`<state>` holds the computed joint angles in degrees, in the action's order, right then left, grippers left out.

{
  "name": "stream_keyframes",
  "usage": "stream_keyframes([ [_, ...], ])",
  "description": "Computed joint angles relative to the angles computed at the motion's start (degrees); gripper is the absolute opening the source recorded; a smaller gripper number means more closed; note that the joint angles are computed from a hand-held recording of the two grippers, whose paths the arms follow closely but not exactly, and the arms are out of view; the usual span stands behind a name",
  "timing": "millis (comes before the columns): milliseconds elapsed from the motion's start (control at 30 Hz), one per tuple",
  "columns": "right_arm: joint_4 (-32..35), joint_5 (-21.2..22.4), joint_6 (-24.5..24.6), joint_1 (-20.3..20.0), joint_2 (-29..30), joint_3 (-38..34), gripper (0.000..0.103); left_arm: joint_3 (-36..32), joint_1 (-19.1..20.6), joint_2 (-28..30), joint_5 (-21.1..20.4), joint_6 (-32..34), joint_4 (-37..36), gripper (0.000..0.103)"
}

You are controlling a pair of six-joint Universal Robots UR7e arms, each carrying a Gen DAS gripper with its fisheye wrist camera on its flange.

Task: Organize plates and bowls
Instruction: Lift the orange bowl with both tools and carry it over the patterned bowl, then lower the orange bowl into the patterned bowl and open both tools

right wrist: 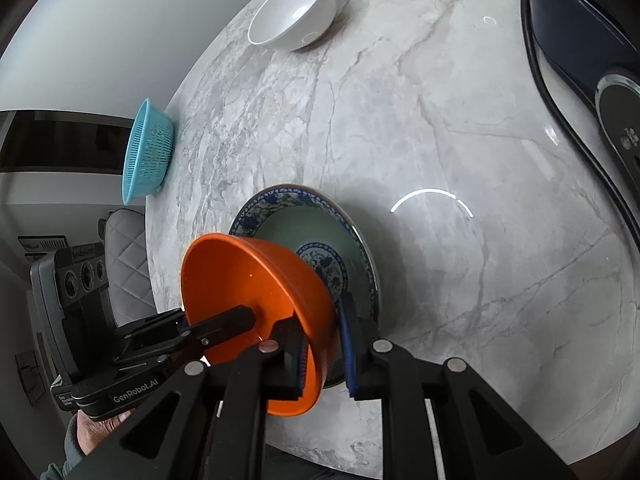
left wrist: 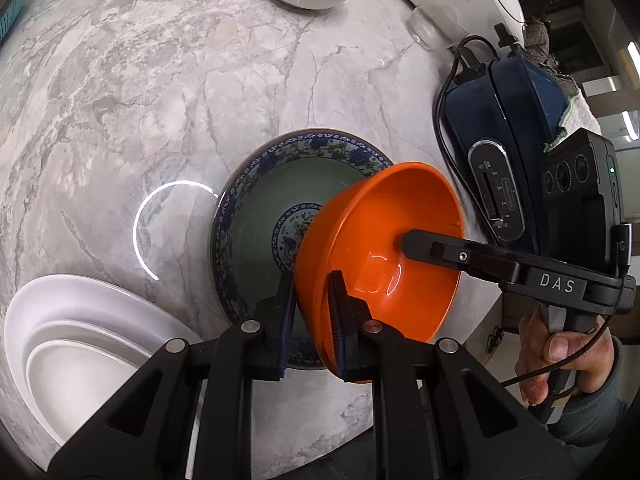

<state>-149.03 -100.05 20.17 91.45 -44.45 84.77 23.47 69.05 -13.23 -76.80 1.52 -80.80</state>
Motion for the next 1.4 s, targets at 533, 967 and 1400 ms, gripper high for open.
stream_keyframes([
  [533, 7.3, -5.5, -4.8, 0.8, 4.2, -6.7, 0.012, -2.5, 0.6, 2.5, 3.8, -2.6, 0.7, 0.017],
  [967, 10.8, -12.6, -7.6, 2.7, 6.1, -9.5, 0.010, 2.1, -1.2, 0.8, 2.5, -0.6, -3.4, 0.072],
  [1400, 12.4, -14.3, -5.4, 2.9, 6.5, -10.5, 0.009, -0.2, -0.9, -0.4, -2.1, -1.7, -4.8, 0.075],
])
